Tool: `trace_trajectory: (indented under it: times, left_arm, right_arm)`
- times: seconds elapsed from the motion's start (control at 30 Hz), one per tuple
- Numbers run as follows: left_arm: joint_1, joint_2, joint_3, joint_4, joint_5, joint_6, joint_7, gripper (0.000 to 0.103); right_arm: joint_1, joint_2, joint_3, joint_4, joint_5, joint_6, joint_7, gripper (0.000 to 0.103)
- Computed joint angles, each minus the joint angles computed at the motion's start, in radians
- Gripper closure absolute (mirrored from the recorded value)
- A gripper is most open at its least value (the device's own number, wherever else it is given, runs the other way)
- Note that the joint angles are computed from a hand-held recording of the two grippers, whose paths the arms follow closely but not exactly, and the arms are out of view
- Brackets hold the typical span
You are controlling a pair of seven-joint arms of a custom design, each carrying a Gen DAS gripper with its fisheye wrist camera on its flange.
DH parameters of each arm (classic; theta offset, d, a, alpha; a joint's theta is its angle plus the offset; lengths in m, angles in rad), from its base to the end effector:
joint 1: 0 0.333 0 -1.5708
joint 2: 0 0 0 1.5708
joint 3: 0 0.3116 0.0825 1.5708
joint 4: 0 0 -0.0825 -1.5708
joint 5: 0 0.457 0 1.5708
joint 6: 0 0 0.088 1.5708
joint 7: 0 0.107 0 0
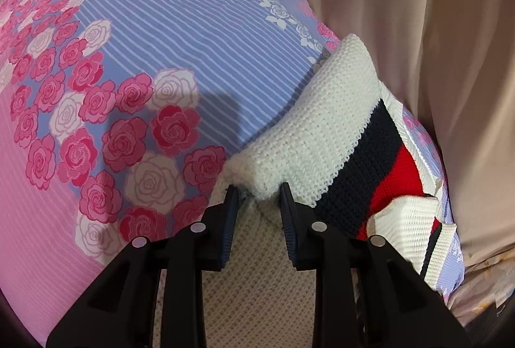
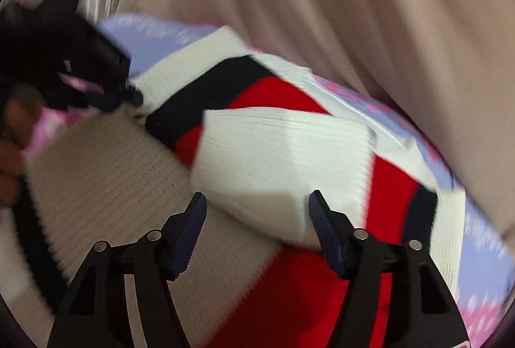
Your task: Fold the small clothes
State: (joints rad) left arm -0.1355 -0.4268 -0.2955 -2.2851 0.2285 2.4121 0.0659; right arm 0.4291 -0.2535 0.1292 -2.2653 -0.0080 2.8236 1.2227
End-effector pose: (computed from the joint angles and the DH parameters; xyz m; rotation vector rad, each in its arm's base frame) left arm 0.4888 -0.2367 0.5454 -2.6664 0.8757 -0.8293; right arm 0.4972 0.3155 0.5238 -2.3188 0.7789 -0.6971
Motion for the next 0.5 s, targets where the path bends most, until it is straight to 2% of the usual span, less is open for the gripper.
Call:
trace_trajectory:
  times: [0.03, 0.07, 0.1, 0.13, 0.17, 0.23, 0.27, 0.3, 0.33, 0.37, 0.43, 0.47, 0.5]
  left_arm:
    - [-0.002, 0.001, 0.003, -0.001, -0.002, 0.006, 0.007, 0.077]
    - [-0.003, 0.004, 0.004, -0.001, -0.003, 0.012, 0.011, 0.077]
    - [-0.003, 0.004, 0.005, -0.003, -0.003, 0.016, 0.014, 0.077]
    - [-0.003, 0.004, 0.005, -0.007, -0.003, 0.025, 0.015, 0.077]
    - [-0.004, -0.003, 0.008, -0.016, -0.007, 0.035, 0.016, 0.077]
    - [-0.003, -0.007, 0.009, -0.023, -0.01, 0.047, 0.021, 0.077]
    - [-0.002, -0.008, 0.01, -0.025, -0.012, 0.049, 0.026, 0.077]
    - [-0.001, -0.006, 0.01, -0.024, -0.014, 0.05, 0.028, 0.076]
    - [-0.001, -0.005, 0.011, -0.022, -0.017, 0.049, 0.032, 0.076]
    - [-0.001, -0.004, 0.01, -0.017, -0.021, 0.041, 0.032, 0.076]
    - [-0.006, -0.016, 0.013, -0.026, -0.043, 0.057, 0.018, 0.074]
    - [-0.007, -0.026, 0.012, -0.035, -0.053, 0.076, 0.005, 0.072]
    - [-0.011, -0.033, 0.014, -0.045, -0.068, 0.106, -0.005, 0.068]
  right_arm:
    - [-0.023, 0.033, 0.023, 0.027, -0.033, 0.0, 0.025, 0.066]
    - [-0.014, 0.053, 0.012, 0.053, 0.005, -0.016, 0.021, 0.075]
    - [0.022, 0.064, -0.035, 0.079, 0.112, -0.045, -0.018, 0.087]
    - [0.054, 0.065, -0.085, 0.105, 0.277, -0.085, -0.083, 0.092]
    - [0.051, 0.056, -0.123, 0.124, 0.424, -0.111, -0.079, 0.093]
    - [0.017, 0.031, -0.163, 0.126, 0.595, -0.129, -0.029, 0.092]
    - [0.004, 0.012, -0.209, 0.119, 0.736, -0.162, -0.022, 0.092]
    - [-0.021, 0.0, -0.233, 0.106, 0.813, -0.177, 0.009, 0.091]
    - [-0.054, -0.005, -0.241, 0.091, 0.838, -0.178, 0.06, 0.089]
    - [-0.101, -0.001, -0.237, 0.076, 0.81, -0.184, 0.133, 0.087]
    - [-0.176, 0.021, -0.205, 0.073, 0.687, -0.221, 0.24, 0.085]
    - [-0.175, 0.014, -0.213, 0.067, 0.705, -0.231, 0.224, 0.086]
    - [-0.163, 0.007, -0.224, 0.062, 0.768, -0.231, 0.172, 0.082]
